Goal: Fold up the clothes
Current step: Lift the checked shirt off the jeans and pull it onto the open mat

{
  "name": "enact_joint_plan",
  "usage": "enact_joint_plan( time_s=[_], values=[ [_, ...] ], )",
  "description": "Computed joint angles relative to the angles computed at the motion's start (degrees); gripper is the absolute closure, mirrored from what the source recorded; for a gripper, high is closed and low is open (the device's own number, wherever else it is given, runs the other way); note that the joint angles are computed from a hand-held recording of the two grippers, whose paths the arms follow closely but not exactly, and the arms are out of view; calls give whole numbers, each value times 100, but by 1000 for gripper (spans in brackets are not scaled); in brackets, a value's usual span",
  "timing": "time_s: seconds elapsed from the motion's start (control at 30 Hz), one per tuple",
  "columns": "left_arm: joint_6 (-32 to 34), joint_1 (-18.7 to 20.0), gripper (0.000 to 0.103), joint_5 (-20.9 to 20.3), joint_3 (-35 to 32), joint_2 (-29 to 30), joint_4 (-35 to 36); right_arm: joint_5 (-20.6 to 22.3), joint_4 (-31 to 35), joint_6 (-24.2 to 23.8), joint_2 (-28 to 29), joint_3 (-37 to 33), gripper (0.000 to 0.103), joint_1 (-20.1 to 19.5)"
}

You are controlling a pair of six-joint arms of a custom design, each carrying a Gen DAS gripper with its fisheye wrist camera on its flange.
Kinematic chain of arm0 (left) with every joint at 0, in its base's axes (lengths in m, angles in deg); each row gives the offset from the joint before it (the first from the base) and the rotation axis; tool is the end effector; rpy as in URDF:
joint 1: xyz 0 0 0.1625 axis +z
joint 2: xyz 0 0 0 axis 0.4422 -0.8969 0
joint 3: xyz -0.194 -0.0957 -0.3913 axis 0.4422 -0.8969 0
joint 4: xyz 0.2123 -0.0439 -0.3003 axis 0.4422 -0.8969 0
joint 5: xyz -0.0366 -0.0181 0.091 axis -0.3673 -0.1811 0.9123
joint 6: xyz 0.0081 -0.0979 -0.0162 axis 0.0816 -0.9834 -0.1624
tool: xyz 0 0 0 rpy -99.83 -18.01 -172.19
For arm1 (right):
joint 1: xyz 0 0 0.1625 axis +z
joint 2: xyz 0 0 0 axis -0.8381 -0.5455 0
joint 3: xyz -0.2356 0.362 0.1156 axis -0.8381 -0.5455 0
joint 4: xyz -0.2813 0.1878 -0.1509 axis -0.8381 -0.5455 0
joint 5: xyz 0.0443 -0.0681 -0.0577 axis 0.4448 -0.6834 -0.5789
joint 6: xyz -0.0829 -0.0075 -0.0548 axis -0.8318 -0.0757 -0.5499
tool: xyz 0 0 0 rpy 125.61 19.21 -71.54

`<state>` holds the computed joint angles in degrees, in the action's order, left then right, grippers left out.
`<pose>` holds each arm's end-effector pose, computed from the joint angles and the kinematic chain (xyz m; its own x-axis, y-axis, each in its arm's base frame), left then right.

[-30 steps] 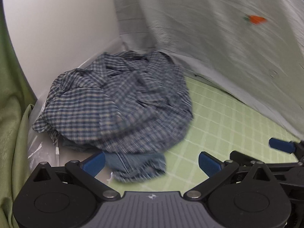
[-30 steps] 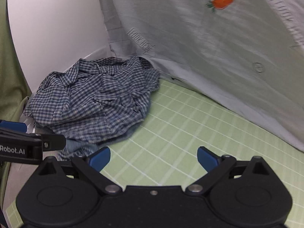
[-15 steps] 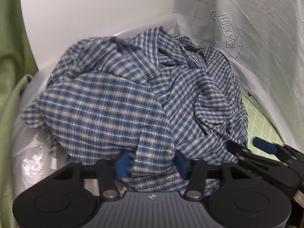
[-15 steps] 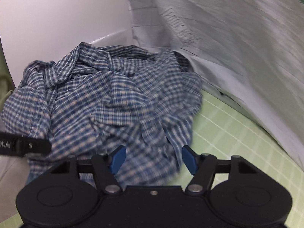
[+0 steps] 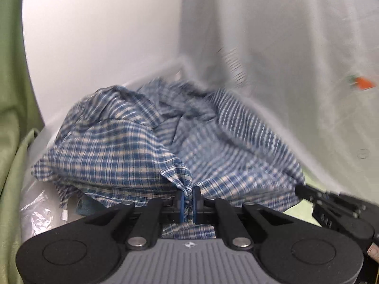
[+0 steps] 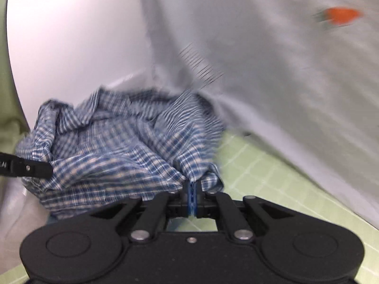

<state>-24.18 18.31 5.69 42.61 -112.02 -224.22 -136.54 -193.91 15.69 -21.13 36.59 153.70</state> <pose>-0.2689 -0.5850 0.2129 -0.7327 -0.5404 -0.4137 0.1161 0.4998 -0.8583 0.2146 -0.7385 0.1706 -0.5113 -0.7103 0.4838 -0.8594 0.4267 -0.2817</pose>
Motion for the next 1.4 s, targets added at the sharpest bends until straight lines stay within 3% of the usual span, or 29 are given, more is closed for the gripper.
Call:
enact_joint_plan(
  time_s=[0.2,0.33,0.47,0.57,0.63,0.73,0.83,0.93,1.0,1.03,1.17,1.3,1.4],
  values=[
    [255,-741,97,-107,47,212,-139,346,-1200,-133,-1386,1728,101,-375],
    [470,-1098,97,-910,70,609,-770,187,-1886,-366,-2258,2670,101,-747],
    [176,-1360,87,-1884,-318,1190,-581,-141,-1912,-230,-3034,3099,101,-1342],
    [207,-1535,86,-2318,-547,1504,-470,-461,-2049,-140,-3440,3249,101,-1789],
    [104,-1639,75,-2352,-705,1659,-258,-734,-2128,-48,-3636,3264,101,-2069],
    [-442,-1729,65,-2226,-929,1813,220,-1172,-1929,195,-3829,3091,100,-2386],
    [-1076,-1767,52,-2226,-1148,1930,797,-1023,-1717,476,-4075,3040,94,-2620],
    [-1564,-1652,37,-2332,-1422,1942,1586,-760,-1516,773,-4301,2999,60,-2827],
    [-1606,-1599,36,-2461,-1498,1984,1794,-591,-1242,1024,-4260,2767,32,-2889],
    [-1566,-1579,32,-2563,-1495,1999,1810,-544,-1103,1123,-4240,2682,29,-2897],
    [-1516,-1385,31,-2976,-1558,2113,1820,-408,-377,1388,-4025,2251,23,-2879],
    [-1622,-1098,31,-3396,-1595,2245,1403,-562,246,1411,-3548,1642,21,-2759],
    [-1694,-888,38,-3514,-1700,2357,1209,-735,665,1398,-3065,1047,21,-2650]
  ],
)
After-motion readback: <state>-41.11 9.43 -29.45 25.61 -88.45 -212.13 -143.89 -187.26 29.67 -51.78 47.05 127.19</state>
